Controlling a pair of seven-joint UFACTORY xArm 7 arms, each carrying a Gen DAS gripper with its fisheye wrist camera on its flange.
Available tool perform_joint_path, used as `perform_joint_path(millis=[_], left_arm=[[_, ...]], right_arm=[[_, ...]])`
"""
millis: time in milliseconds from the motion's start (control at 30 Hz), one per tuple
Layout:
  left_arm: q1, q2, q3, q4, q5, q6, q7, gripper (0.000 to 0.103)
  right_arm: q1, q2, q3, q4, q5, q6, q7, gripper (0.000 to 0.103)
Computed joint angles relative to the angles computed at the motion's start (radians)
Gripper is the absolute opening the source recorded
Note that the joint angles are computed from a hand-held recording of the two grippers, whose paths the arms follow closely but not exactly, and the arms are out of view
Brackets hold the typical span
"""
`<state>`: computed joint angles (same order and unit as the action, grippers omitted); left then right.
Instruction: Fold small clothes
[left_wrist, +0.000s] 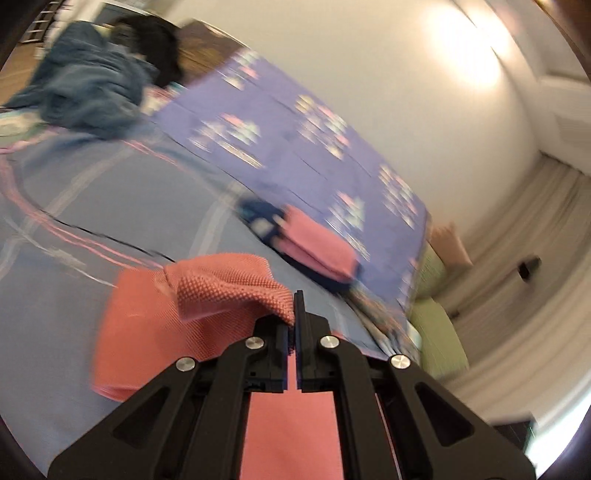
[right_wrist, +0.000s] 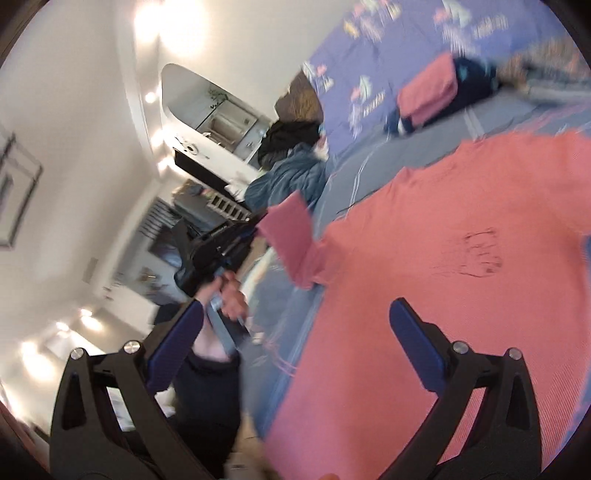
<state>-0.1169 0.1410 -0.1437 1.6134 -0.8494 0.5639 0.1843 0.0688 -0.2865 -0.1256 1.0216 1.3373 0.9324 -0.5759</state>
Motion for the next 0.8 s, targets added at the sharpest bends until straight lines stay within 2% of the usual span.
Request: perform_joint_path(millis=[67, 133, 167, 267, 367, 467, 533, 567, 667, 733, 800], left_arm=[[-0.031, 0.010, -0.026, 0.002, 0.015, 0.019, 0.008, 0.002], [-0.075, 0.039, -0.051, 0.007, 0.055, 0.022, 0.008, 0.002], [-0.091, 0.051, -0.061, 0.004, 0.067, 0.022, 0.009, 0.002], [-0.127, 0.104, -0.092, -0.007, 0.068, 0.027, 0.005, 0.002], [-0.151, 0.141, -0.113, -0.034, 0.086, 0.030, 0.033, 0.002], [-0.171, 0.146, -0.122, -0.072, 0.133, 0.024, 0.072, 0.002], [-0.158, 0.142, -0.137, -0.071, 0.104, 0.026, 0.121, 0.007], [-0.155, 0.139, -0.146, -0.074, 0.087, 0.024, 0.166, 0.014], [-0.176, 0.147, -0.140, -0.064, 0.128, 0.041, 0.188, 0.016], [-0.174, 0.153, -0.145, -0.051, 0.117, 0.056, 0.210, 0.018], [-0.178, 0.158, -0.139, -0.045, 0.111, 0.041, 0.203, 0.024]], right_arm=[[-0.008, 0.110, -0.040, 0.067, 0.084, 0.082, 0.045, 0.101], [-0.042, 0.194, -0.052, 0.116, 0.160, 0.158, 0.080, 0.101], [-0.062, 0.250, -0.053, 0.150, 0.172, 0.185, 0.132, 0.101], [-0.111, 0.321, -0.030, 0.207, 0.084, 0.169, 0.226, 0.101], [-0.145, 0.335, 0.004, 0.199, 0.031, 0.121, 0.218, 0.101], [-0.190, 0.352, 0.033, 0.190, 0.055, 0.149, 0.166, 0.101], [-0.212, 0.346, 0.049, 0.195, 0.043, 0.159, 0.143, 0.101], [-0.216, 0.355, 0.056, 0.204, 0.035, 0.154, 0.135, 0.101], [-0.226, 0.386, 0.074, 0.233, 0.010, 0.156, 0.129, 0.101], [-0.240, 0.395, 0.080, 0.236, 0.014, 0.170, 0.115, 0.101], [-0.256, 0.391, 0.080, 0.220, 0.041, 0.181, 0.092, 0.101]])
